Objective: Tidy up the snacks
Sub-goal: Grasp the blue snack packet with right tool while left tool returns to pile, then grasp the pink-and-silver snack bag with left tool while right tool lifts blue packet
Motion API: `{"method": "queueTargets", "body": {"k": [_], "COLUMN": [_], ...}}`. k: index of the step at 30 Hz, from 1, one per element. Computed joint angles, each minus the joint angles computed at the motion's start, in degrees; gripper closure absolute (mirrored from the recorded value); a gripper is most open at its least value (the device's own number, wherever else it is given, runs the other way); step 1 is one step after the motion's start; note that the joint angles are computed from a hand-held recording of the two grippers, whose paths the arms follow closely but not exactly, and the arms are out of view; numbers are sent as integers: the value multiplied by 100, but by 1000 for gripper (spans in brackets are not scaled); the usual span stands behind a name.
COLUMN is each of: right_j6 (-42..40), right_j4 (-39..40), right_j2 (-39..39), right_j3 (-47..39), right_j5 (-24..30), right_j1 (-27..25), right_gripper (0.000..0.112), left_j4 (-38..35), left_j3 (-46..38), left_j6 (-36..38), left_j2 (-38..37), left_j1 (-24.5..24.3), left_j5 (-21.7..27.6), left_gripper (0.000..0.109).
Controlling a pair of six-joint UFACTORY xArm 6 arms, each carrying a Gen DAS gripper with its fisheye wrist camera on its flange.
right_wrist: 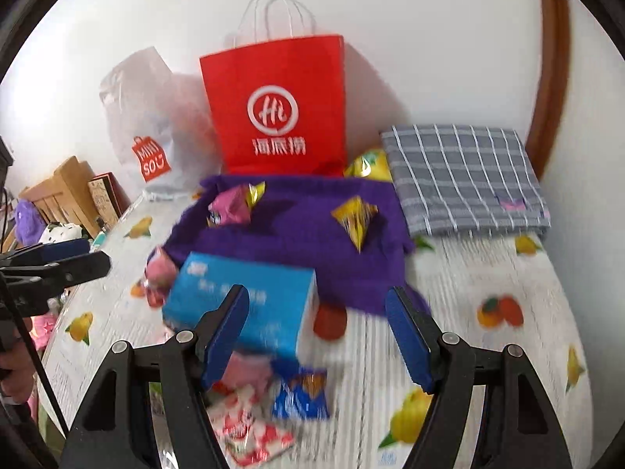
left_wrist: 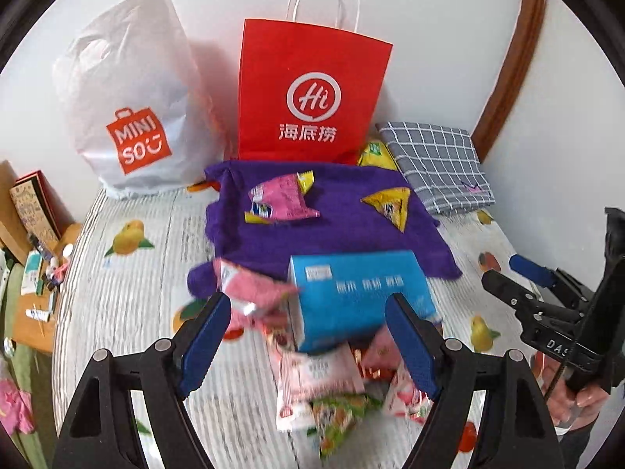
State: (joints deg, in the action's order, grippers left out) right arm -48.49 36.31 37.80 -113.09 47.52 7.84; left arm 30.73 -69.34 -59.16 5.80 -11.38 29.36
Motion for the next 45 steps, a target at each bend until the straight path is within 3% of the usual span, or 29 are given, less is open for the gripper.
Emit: {"method": "queueTargets", "body": {"k": [6,12,16,18,26,29,32,35,37,45], "right_j6": [-228,-531,-485,-391,-101,107,-146,-175,-268,-807], "right_j4": [144,214,271,260,53,-199,-106,-28,67,508], "right_j2": [-525,-652,-521,-404,23,191,81,56,47,-264], "right_j3": [1227,1808,1810,1728,1322,1197,1490,1529,1486,1782], "right_j5": [-383,-724,-693,-643,-563,-626,-1076,-1157,-1020,-1329], "right_j1": [-96,-52,-25,-11,121,184,265,248,180,-53], "right_gripper": [40,40,44,52,52,51,53,71,72,72], "left_j4": [15,111,325,452,394,590,826,917,944,1041], "left_j3": [680,1231,1468,1577,1959,1972,1981,1979,1939,1802], "left_j6": [-176,-469,-673,-817,-948,-1146,-1342,-1403,-1390,-1417], "left_j2": [-383,-551,-641,-698,-746,-723,-715,-672,-617,-504], "left_j1": [-108,-99,-78,-38,175,178,167,157,135,90], "left_j5": [-152,-440,-401,-414,-1010,-1012,-1040,-1135,-1136,-1184], "left_gripper": [28,29,29,29,29,29,29,29,29,29]}}
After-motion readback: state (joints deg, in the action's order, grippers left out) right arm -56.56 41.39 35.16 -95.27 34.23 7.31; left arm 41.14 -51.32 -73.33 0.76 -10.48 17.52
